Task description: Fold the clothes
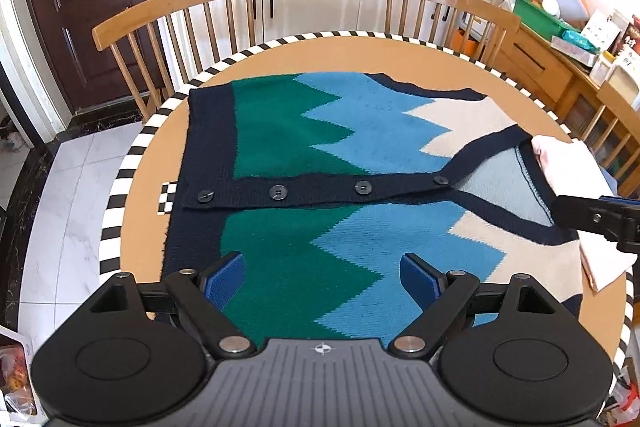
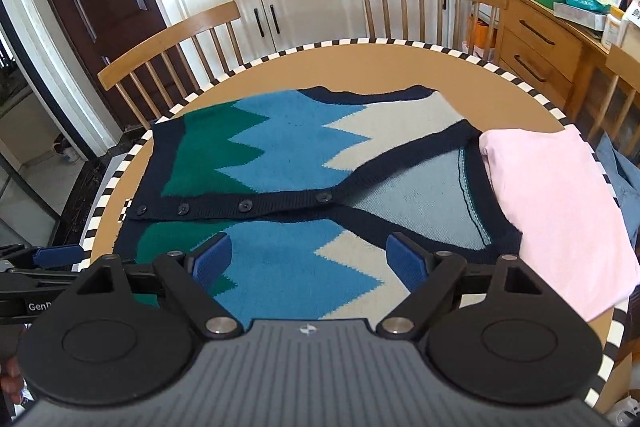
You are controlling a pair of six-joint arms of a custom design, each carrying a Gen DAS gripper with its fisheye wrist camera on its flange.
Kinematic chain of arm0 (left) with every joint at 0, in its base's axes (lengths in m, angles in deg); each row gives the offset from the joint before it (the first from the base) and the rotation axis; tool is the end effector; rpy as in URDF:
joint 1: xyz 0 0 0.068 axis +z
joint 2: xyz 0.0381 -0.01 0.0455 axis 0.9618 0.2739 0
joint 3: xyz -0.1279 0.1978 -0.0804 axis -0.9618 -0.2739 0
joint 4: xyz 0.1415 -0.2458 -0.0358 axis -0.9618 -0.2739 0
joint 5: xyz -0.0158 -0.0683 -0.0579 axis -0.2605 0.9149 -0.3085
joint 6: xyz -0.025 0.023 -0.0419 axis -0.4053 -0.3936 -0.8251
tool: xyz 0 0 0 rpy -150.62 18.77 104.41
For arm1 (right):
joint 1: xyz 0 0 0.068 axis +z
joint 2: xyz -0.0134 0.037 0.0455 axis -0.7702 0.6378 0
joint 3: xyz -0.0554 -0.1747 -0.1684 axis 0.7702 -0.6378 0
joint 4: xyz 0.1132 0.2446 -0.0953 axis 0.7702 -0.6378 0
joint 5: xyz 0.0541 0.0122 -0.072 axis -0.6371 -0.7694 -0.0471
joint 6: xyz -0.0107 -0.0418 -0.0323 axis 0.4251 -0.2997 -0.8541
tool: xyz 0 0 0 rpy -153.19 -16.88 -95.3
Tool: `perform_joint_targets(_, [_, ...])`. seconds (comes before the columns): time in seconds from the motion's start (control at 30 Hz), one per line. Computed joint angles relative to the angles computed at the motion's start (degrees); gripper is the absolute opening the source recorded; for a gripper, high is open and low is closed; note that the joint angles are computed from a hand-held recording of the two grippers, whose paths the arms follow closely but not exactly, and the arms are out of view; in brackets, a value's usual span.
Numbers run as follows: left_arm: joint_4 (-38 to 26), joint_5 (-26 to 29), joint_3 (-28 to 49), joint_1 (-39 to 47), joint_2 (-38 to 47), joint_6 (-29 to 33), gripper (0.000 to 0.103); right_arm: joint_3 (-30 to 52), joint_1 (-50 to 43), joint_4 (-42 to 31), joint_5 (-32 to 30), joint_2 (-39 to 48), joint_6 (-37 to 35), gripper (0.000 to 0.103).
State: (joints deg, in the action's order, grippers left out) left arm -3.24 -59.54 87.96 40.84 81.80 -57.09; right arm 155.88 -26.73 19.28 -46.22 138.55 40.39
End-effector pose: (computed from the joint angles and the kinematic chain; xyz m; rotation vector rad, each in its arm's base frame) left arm 0.1963 -0.1077 0.2209 -0.6064 2.4505 0.1528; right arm 0.3458 0.1616 0.2550 -0.5955 2.4098 0.5092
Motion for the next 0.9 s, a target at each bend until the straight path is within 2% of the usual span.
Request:
perform_joint_targets(0.4, [5.1, 2.9, 1.9, 1.7, 7.8, 0.8, 0.087, 3.5, -3.4, -2.6, -1.9, 5.6, -3.2, 0.086])
perform_joint_targets(0.57, [7.1, 4.3, 1.9, 1.4, 11.2, 1.1, 0.089, 2.6, -5.8, -2.3, -2.9, 6.7, -4.0, 0.086])
perform_joint_targets(0.67, [8.9, 4.7, -0.7, 0.8, 11.5, 1.3, 0.091, 0.1, -8.5, -0.9, -4.2, 6.3, -5.1, 0.086])
perform_joint_targets(0.73, [11.5, 6.0, -4.8, 0.9, 9.1, 0.7, 0.091, -2.0, -11.2, 0.2, -5.7, 6.2, -5.7, 0.086])
perform_joint_targets(0.83, [16.5, 7.8, -14.5, 1.3, -0.1, -2.1, 0.091, -4.3, -16.5, 0.7, -8.6, 7.2, -5.1, 0.086])
perform_joint_targets(0.9, [16.6, 7.9, -19.2, 1.1, -5.5, -5.3, 0.091, -4.9, -20.1, 0.1, -10.2, 8.8, -4.5, 0.084])
